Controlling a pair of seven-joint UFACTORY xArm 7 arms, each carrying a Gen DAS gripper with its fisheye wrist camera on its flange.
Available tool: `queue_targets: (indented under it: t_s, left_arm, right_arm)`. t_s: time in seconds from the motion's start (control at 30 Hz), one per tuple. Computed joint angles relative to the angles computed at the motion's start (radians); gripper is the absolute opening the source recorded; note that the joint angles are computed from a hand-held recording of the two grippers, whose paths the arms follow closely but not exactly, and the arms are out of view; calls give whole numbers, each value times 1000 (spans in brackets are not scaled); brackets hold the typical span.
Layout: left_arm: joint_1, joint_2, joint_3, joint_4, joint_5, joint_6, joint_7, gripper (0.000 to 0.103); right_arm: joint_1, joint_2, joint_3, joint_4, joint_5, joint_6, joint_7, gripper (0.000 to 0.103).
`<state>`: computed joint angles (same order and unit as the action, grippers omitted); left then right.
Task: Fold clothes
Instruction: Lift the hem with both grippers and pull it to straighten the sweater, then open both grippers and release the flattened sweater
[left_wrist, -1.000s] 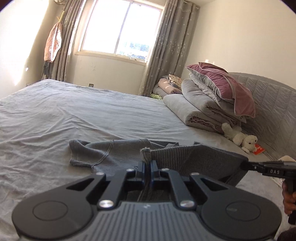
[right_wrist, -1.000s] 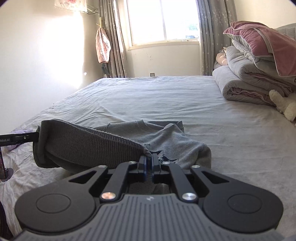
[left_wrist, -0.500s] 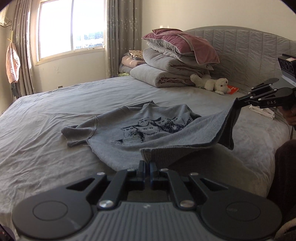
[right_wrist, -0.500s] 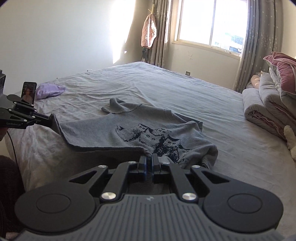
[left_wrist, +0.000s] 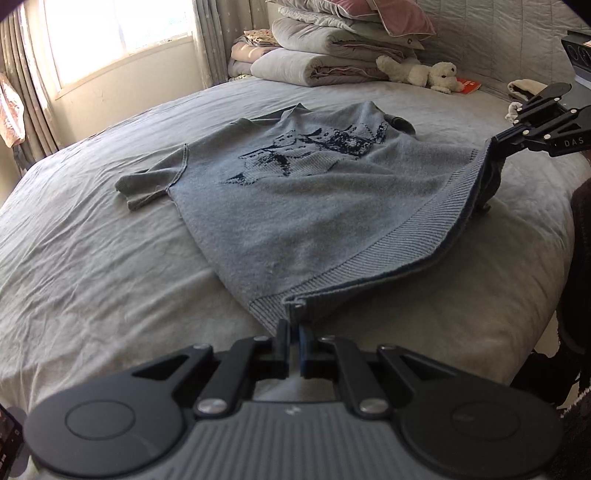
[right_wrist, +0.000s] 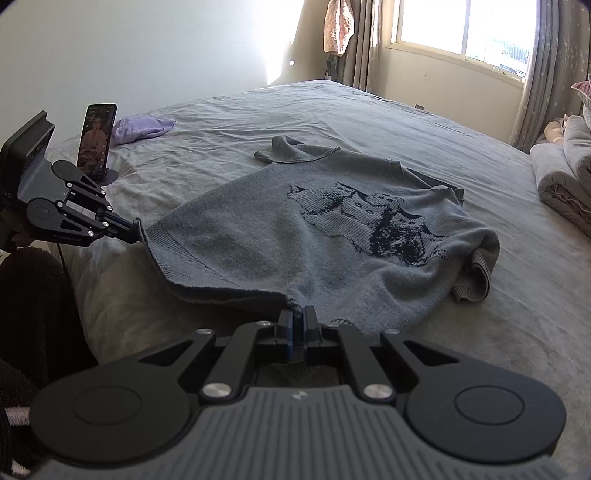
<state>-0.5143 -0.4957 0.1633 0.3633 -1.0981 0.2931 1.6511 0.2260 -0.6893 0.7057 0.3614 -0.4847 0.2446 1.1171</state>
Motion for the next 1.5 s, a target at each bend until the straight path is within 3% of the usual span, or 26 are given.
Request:
queue_targets:
  t_s: [0.17,0.23,0.27,0.37,0.5,0.73,0.87,0.97,1.17,1.47,1.5]
  left_arm:
    - [52,-3,-32,2,90,46,-148,8]
    - [71,-5,-33,11,125,84,-216,15]
    - [78,-6,-29,16,134,103,-245,21]
    - [97,-10,-23,29,134,143,-335,37]
    - [134,-15,-33,44,130,185,-483,47]
    - [189,22,-45,61,83,245,-736,47]
    - [194,53,-42,48,-9,233,-793,45]
    - [201,59,-45,42,-87,251,-789,42]
    - [221,57,-88,31,-198,276,-775,31]
    - [210,79,-155,41,-316,225,-719,31]
    - [210,82,-163,42,-325,217,-715,31]
  right_arm:
    - [29,5,-20,-17,37,-3,40,15]
    - [51,-11,-40,-34,56,-14,53,15]
    - [62,-24,-50,-44,68,-20,61,19]
    - [91,-81,-65,-80,107,-29,100,43]
    - [126,-167,-77,-137,172,-27,179,43]
    - [176,-255,-97,-257,303,-46,430,43]
    - [174,-209,-74,-286,315,-93,544,32]
    - [116,-158,-25,-276,292,-149,606,28]
    - [-148,-42,161,-173,226,-277,647,25]
    - [-553,173,370,0,215,-458,457,25]
    - [-600,203,407,15,219,-468,438,21]
